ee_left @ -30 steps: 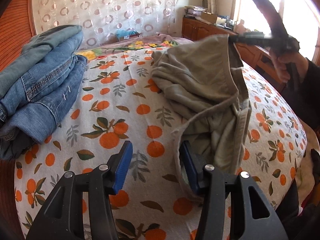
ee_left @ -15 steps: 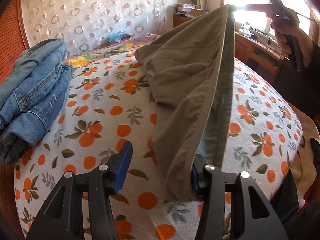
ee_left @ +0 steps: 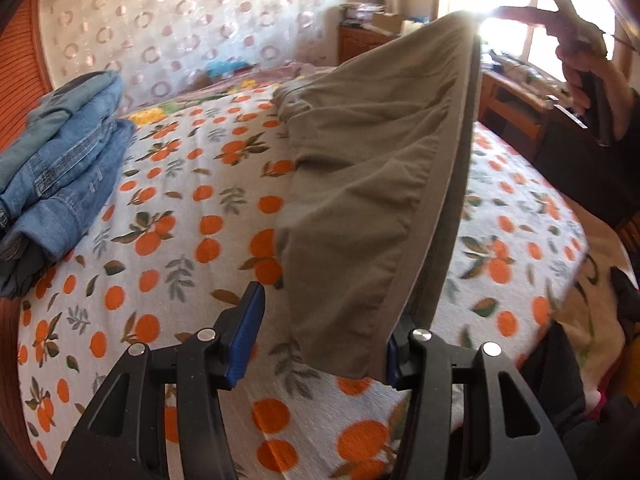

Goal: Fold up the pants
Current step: 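Lift the khaki pants with both grippers and flip them open over the bed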

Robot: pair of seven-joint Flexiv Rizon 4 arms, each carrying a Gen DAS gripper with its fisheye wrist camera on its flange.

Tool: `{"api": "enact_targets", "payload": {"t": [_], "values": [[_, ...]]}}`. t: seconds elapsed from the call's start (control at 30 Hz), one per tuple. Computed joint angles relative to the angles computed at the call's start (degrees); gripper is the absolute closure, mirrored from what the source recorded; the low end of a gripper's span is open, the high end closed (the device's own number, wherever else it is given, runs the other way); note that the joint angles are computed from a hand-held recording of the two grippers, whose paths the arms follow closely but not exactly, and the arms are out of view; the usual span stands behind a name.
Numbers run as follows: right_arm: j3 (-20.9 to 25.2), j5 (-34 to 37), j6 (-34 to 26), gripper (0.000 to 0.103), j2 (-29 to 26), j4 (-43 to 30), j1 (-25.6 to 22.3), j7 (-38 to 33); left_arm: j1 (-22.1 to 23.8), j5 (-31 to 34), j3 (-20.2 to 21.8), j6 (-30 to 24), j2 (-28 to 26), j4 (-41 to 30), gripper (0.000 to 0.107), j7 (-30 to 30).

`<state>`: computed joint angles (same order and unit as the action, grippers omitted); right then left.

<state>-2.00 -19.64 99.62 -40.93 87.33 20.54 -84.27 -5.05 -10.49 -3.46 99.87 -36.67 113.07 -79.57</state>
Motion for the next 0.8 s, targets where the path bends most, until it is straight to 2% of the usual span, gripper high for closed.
{"api": "enact_targets", "payload": {"t": [0.03,0.07,0.17,0.27,0.37,0.4,0.53,0.63,0.73,0.8], "values": [[1.4,-1.9,-0.4,0.099,-0.4,-0.6,-1.4,1.0,1.0,0.7,-1.1,0.8,0.4,0.4,0.072,0.6],[2.7,-0.7,-0.8,0.099,-0.1,-0.4,-2.0,-0.8,0.5,0.8,-0.4,1.0,0.7,0.3,0.082,0.7],[7.3,-1.7,-2.2,0.099,-0.5,-1.5,-5.6,-2.3,-1.1,0.5,2.8,1.2,1.9,-1.4,0.092,1.2],[11.4,-1.9,-4.4,0.099,-2.2,-5.3,-8.4,-3.5,-2.4,-0.1,7.0,-0.8,2.3,-6.3,0.096,3.1],[15.4,-1.4,-8.5,0.099,-5.4,-12.8,-10.1,-4.9,-2.1,-0.2,9.4,-3.6,1.8,-12.8,0.101,5.2],[16.1,-0.9,-9.9,0.099,-6.6,-15.7,-10.0,-5.4,-3.9,-1.3,12.7,-5.6,0.8,-17.1,0.101,6.2],[16.7,0.9,-16.6,0.099,-12.7,-30.3,-7.5,-6.7,-5.9,0.7,20.0,-12.5,-3.4,-31.3,0.102,3.9],[17.4,2.6,-20.7,0.099,-17.8,-42.2,-5.8,-8.0,-4.3,1.2,21.7,-16.7,-5.8,-40.6,0.102,1.4],[18.3,4.5,-23.0,0.099,-22.1,-52.2,-4.2,-9.8,-3.1,3.0,23.2,-17.6,-7.9,-47.6,0.102,-0.9],[19.4,6.4,-21.5,0.099,-23.1,-54.6,-3.9,-11.9,-3.0,4.7,24.3,-17.2,-8.4,-49.3,0.102,-2.8]]}}
